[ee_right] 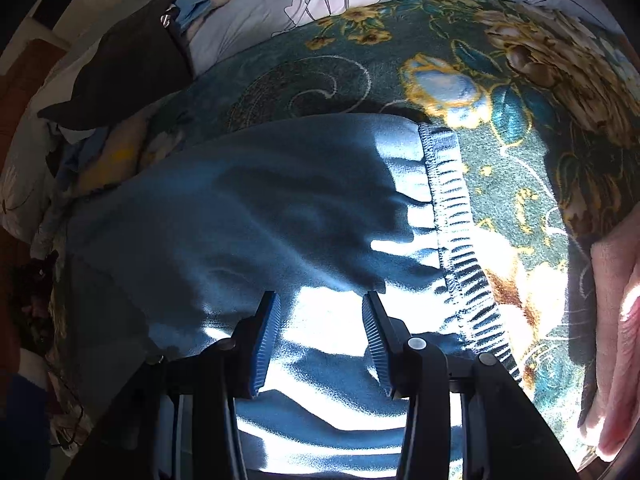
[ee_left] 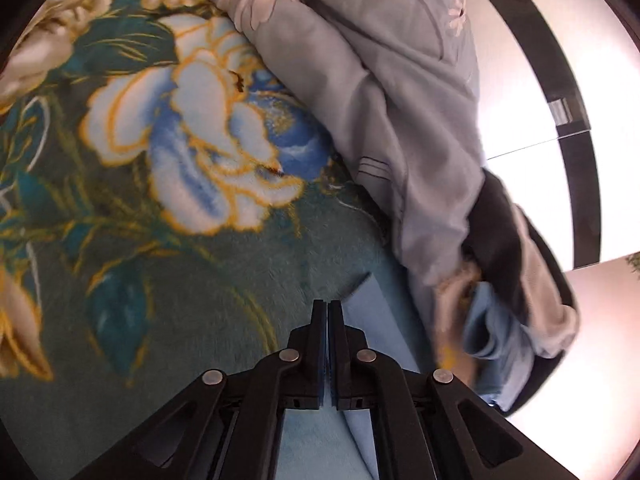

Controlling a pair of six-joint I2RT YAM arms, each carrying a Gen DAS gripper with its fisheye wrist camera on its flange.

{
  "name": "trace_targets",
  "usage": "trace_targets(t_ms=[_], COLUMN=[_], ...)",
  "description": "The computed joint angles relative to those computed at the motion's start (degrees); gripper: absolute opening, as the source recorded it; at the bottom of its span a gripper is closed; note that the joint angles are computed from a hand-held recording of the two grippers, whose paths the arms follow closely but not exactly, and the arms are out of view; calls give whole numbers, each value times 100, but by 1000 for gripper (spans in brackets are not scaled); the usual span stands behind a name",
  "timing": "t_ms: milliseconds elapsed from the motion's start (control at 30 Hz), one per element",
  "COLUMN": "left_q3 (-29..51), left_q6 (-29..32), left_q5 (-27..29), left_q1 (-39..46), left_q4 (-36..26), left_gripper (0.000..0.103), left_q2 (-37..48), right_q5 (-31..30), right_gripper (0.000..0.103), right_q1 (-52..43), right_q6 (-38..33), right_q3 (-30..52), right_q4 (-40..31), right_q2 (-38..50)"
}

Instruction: Fold clothes

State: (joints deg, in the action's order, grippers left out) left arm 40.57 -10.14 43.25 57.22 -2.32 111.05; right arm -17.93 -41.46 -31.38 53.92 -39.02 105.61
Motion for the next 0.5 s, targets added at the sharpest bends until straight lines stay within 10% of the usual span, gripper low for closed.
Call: trace_targets(t_ms=[267, 400, 500], left_q3=[-189, -557, -612], left_q6=[2375, 3896, 5264], left_q5=[-14, -437, -818], left_q1=[1227, 2352, 3539], left_q4=[-2827, -4164, -5107], left_gripper=[5, 62, 65], left_q2=[-1630, -2355, -2467], right_q5=[-306, -399, -326], right_gripper=[44, 49, 49], right_q1=[-498, -1150, -1907], right_q6=[-243, -696, -1260], right_q3=[50, 24, 306], right_q4=[-447, -815, -1243], right_q2=[-311, -520, -389])
